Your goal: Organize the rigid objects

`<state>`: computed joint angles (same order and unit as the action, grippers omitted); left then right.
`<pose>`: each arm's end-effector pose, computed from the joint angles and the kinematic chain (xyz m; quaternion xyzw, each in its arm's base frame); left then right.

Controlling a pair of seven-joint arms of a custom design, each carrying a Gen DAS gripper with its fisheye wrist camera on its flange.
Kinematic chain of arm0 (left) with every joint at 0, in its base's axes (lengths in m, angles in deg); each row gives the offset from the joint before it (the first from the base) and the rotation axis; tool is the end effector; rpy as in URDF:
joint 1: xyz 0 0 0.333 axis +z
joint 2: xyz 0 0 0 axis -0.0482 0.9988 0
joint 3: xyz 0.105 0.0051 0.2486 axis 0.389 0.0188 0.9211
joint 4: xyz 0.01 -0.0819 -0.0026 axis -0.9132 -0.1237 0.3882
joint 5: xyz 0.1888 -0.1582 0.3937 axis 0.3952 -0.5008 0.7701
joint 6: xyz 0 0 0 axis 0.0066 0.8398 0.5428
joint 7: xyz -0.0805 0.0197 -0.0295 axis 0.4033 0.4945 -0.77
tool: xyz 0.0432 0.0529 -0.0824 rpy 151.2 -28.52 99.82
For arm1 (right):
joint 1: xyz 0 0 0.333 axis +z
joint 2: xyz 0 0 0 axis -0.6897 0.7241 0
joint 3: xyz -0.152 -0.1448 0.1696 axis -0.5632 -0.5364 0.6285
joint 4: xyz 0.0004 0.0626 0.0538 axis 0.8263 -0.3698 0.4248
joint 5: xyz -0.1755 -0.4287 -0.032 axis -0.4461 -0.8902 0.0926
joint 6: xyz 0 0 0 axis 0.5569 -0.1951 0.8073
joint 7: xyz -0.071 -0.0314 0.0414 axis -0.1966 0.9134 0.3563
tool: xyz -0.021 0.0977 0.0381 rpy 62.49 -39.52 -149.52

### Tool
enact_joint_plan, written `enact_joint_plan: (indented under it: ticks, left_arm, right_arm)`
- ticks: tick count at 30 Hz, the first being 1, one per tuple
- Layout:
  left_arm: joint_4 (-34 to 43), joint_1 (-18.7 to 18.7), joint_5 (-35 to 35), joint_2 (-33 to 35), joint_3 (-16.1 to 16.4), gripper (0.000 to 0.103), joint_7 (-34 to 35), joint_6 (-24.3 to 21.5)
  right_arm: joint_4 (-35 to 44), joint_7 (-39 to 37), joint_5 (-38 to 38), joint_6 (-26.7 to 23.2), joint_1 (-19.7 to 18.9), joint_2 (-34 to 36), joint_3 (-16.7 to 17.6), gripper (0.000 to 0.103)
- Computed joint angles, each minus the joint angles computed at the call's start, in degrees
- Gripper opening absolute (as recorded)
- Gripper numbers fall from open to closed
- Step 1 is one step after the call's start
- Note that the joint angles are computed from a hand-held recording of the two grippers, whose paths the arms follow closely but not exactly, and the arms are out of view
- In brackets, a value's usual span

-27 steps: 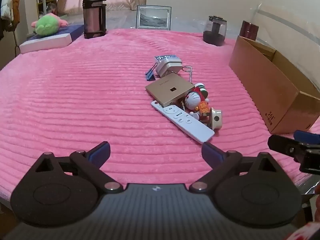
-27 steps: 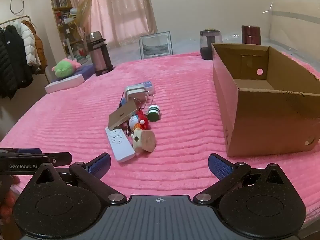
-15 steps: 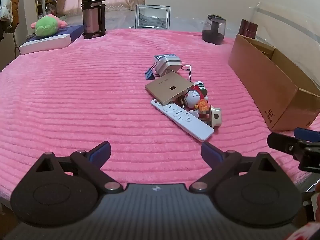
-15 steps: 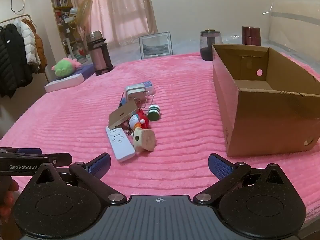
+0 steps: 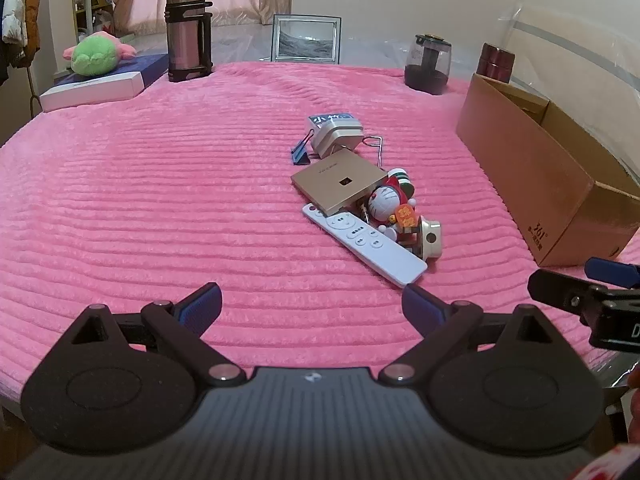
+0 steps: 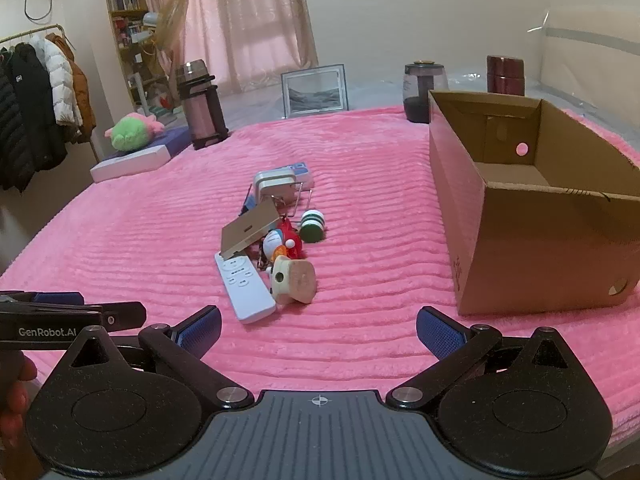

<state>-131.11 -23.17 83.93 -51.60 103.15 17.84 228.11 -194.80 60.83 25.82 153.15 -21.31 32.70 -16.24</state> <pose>0.4666 -0.0380 0.3348 -0.5970 0.6977 -0.3175 0.2366 0.4194 0.2069 0.3233 -0.6050 0.6437 -0.2187 0.4145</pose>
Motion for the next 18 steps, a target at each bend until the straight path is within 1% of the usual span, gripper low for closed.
enact_joint_plan:
  ticks: [4,7,9,13,16,18]
  left_arm:
    - [-0.27,-0.70,-0.31,-0.53,1.12,0.095,0.41,0.06]
    - [-0.33,-1.04,-0.56,-0.78,1.58,0.095,0.58,0.01]
    - [-0.17,-0.93,-0.71,-0.67,1.40,0.095,0.53,-0.14]
    - [-0.22,-0.85,-1.10,-0.88,1.41,0.095,0.67,-0.33]
    - [-0.15,-1.05,-1.47,-0.94,1.62,0.095,0.87,-0.60]
    - [-0.18,-1.14,-1.67,-1.00,1.71,0.095,1.13,-0.59]
  right_arm:
    - [1.17,-3.69,4.43,-0.28,-1.50,0.31,2.41,0.101]
    - [2.48,-8.68,9.79,-1.18,-2.76,0.32,4.29,0.101]
    - [3.52,-11.77,12.79,-1.38,-2.83,0.83,4.59,0.101]
    - [4.81,-15.52,16.43,-1.95,-1.18,1.33,2.82,0.101]
    - [6.57,-21.37,22.24,-3.02,-1.31,1.78,2.84,0.101]
    - [7.30,-23.72,24.11,-3.18,-0.55,2.13,1.89,0.101]
